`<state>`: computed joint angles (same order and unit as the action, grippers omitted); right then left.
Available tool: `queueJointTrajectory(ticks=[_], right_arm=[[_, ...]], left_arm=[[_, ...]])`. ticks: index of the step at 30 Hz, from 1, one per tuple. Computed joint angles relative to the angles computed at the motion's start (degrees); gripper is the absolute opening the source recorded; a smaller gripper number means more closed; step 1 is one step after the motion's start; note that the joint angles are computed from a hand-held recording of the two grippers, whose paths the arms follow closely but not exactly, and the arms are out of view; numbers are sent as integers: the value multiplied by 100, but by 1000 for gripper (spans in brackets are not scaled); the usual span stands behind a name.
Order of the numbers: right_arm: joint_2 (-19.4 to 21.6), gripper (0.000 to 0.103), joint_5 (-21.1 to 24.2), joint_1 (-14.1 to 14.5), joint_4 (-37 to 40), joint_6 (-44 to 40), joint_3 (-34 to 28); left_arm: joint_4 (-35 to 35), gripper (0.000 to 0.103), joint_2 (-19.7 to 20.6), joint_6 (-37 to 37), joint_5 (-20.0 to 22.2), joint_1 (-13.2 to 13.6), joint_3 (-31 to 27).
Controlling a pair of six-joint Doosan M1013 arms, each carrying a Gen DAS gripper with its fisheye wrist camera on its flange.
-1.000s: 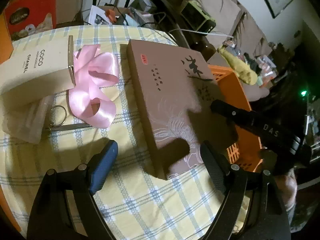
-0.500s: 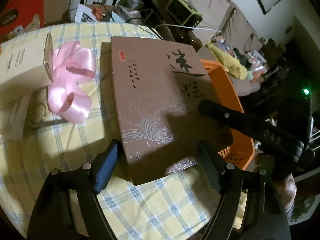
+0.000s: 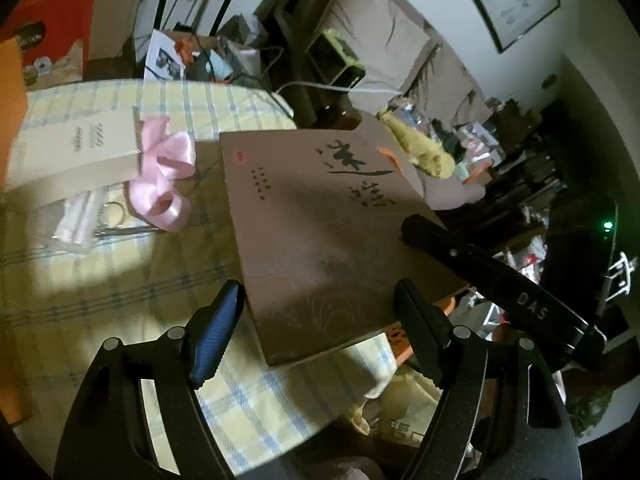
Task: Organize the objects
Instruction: 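Grasp the brown gift box edge with the right gripper and lift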
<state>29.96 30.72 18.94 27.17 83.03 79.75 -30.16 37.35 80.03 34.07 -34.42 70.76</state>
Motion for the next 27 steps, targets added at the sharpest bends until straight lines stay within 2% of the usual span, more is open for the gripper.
queueJointTrajectory(ticks=[6, 12, 19, 24, 27], right_arm=[[-125, 54, -125, 256, -145, 60, -108], [-37, 54, -57, 533, -16, -60, -451], [193, 54, 101, 875, 208, -294, -904], [425, 54, 274, 1157, 151, -318, -1323], [590, 54, 403, 1300, 138, -308, -1576]], left_arm=[[-386, 75, -456, 278, -296, 132, 486], [-659, 75, -915, 489, -522, 364, 984], [-175, 75, -1404, 92, -834, 617, 1519], [-127, 75, -1660, 87, -857, 875, 1808], [223, 75, -1817, -144, -839, 1007, 1971]])
